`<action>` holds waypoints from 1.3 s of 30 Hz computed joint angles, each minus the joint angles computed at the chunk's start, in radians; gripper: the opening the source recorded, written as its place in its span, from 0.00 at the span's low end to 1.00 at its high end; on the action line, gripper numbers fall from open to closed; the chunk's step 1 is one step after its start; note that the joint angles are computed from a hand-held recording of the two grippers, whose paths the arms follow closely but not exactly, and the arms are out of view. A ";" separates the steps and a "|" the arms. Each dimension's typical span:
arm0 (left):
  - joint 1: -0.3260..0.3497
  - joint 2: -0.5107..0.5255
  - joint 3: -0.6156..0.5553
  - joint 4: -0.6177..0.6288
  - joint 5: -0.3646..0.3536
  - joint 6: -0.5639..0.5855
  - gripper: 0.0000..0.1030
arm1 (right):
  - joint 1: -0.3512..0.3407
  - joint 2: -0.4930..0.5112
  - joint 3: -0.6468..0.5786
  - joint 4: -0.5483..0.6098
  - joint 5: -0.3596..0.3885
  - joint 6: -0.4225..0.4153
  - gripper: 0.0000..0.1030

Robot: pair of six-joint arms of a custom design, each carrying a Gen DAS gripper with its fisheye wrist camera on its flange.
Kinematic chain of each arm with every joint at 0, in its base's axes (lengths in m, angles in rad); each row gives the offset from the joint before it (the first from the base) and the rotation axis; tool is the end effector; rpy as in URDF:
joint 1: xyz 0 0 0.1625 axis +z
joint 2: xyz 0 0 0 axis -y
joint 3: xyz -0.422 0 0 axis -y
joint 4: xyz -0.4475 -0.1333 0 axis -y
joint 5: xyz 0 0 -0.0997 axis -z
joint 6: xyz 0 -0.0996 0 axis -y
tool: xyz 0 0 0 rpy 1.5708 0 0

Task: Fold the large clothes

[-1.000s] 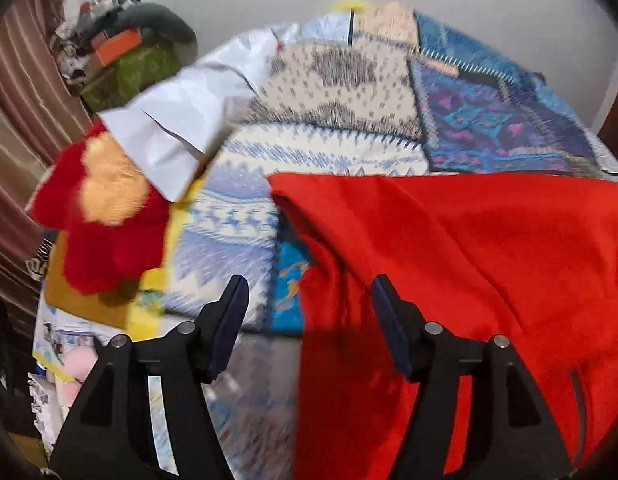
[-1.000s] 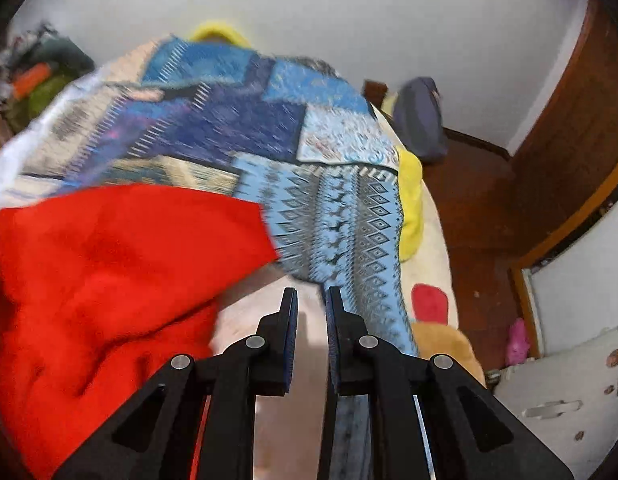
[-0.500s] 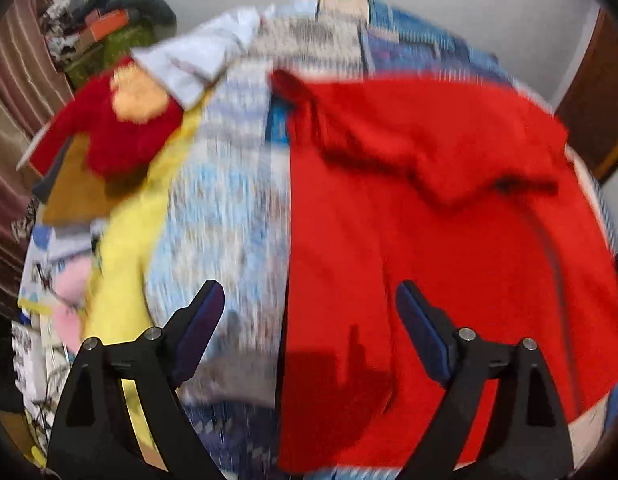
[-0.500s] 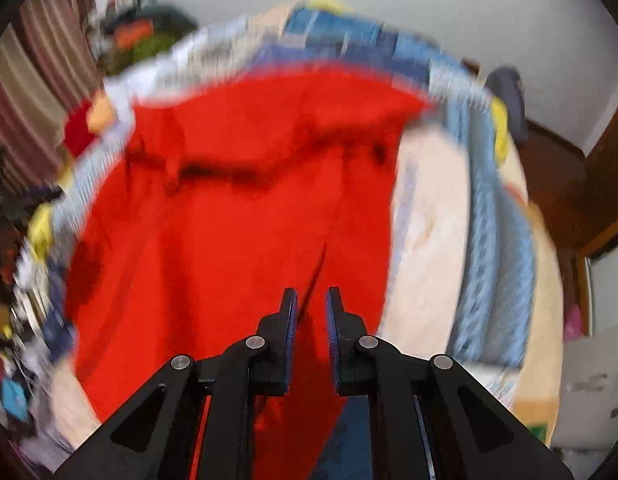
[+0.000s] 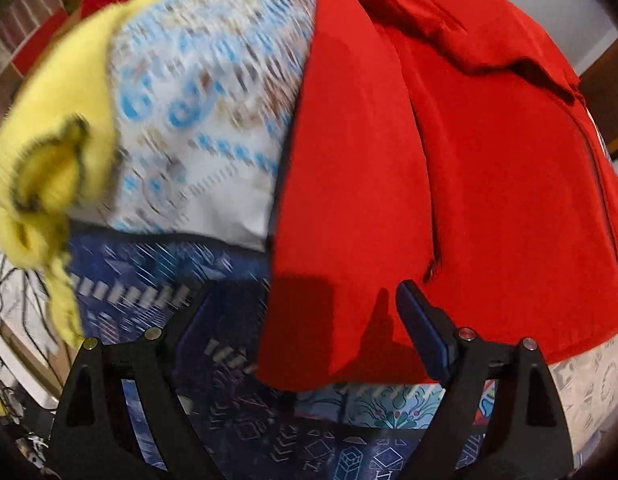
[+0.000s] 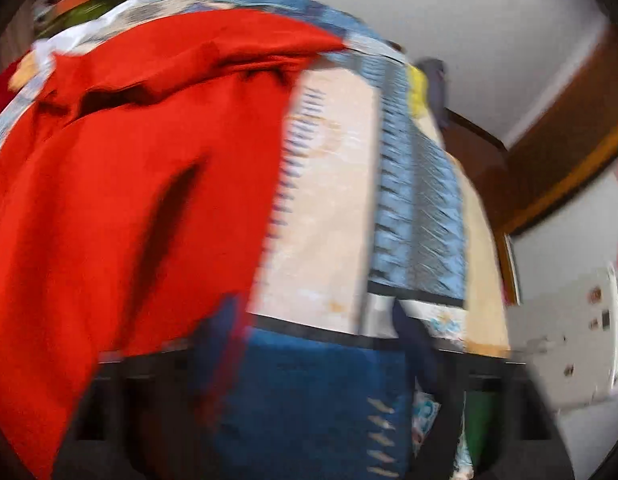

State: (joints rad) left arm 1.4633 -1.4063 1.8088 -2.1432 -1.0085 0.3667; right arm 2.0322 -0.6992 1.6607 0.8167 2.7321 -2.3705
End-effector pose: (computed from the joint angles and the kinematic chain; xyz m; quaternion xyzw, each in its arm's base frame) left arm 0.1217 -0.6099 0.3373 0.2020 0.9360 -0.0451 0.2847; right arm 0.2483 -0.4052 0.0489 -0.0721 -0.8304 0.2447 0.4953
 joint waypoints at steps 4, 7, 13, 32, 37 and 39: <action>-0.005 0.012 0.042 -0.038 0.052 0.014 0.85 | -0.020 -0.164 0.132 -0.150 -0.138 -0.062 0.89; -0.017 0.012 0.079 -0.106 0.080 0.025 0.85 | 0.006 -0.245 0.187 -0.221 -0.195 -0.060 0.89; -0.026 -0.005 0.117 -0.136 0.073 0.007 0.66 | 0.056 -0.301 0.198 -0.339 -0.365 -0.148 0.89; -0.108 -0.074 0.039 -0.017 -0.112 -0.061 0.04 | 0.043 -0.223 0.091 -0.441 -0.474 -0.300 0.11; -0.164 -0.042 -0.034 -0.051 -0.195 -0.047 0.04 | 0.038 -0.222 0.014 -0.433 -0.447 -0.374 0.11; -0.189 -0.013 -0.073 -0.072 -0.211 -0.049 0.04 | 0.029 -0.214 -0.024 -0.432 -0.430 -0.407 0.11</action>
